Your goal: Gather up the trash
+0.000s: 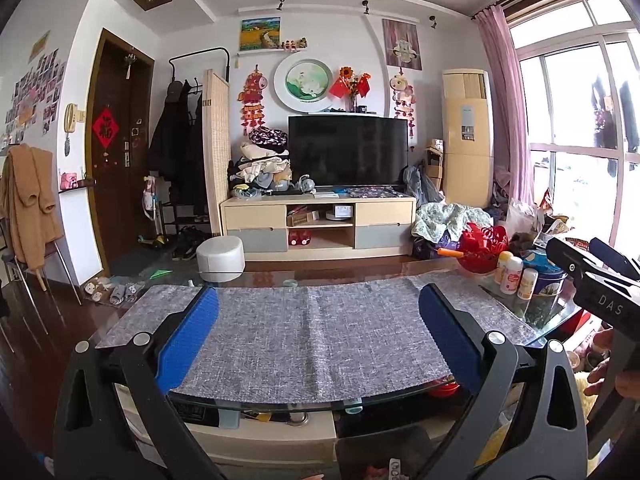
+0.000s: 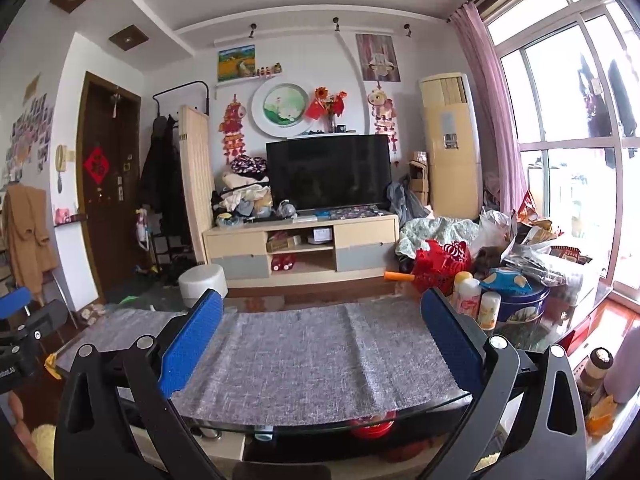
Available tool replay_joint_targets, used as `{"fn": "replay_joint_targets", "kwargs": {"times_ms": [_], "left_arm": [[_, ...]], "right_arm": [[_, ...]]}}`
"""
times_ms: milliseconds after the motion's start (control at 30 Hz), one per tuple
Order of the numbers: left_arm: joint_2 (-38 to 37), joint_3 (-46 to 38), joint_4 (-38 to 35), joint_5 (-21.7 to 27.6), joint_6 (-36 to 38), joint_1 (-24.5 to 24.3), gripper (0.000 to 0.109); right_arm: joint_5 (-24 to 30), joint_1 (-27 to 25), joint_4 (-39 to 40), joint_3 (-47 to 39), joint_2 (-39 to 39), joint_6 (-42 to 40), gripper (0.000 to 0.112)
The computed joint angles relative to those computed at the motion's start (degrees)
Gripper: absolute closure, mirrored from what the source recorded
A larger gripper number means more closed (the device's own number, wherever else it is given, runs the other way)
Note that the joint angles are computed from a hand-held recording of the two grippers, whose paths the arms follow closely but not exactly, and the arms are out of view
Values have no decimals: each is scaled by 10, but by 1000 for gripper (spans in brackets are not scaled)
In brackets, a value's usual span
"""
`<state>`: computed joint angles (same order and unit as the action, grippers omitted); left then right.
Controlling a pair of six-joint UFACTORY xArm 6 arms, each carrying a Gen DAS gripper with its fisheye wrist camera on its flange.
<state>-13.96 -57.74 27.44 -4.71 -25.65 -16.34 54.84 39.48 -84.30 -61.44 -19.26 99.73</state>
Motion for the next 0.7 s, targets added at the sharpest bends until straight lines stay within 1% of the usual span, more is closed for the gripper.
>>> {"fn": "replay_joint_targets", "kwargs": {"times_ms": [167,267,400,633,700], "left_arm": [[0,-2,25,0,-25,2,14],[-1,-3,55,0,-58,5,14],[-1,-3,57,0,-59,5,14],[0,-9,95,6,-97,8,14],[-1,-11,94,9,-98,6,14]], "right_arm": [[-3,-2,2,3,-3,4,13],[-7,-4,3,4,-4,3,13],[-13,-5,8,6,-6,7,13],[-8,-2,11,1,-3,7,13],[-12,-5,11,1,-3,6,13]]}}
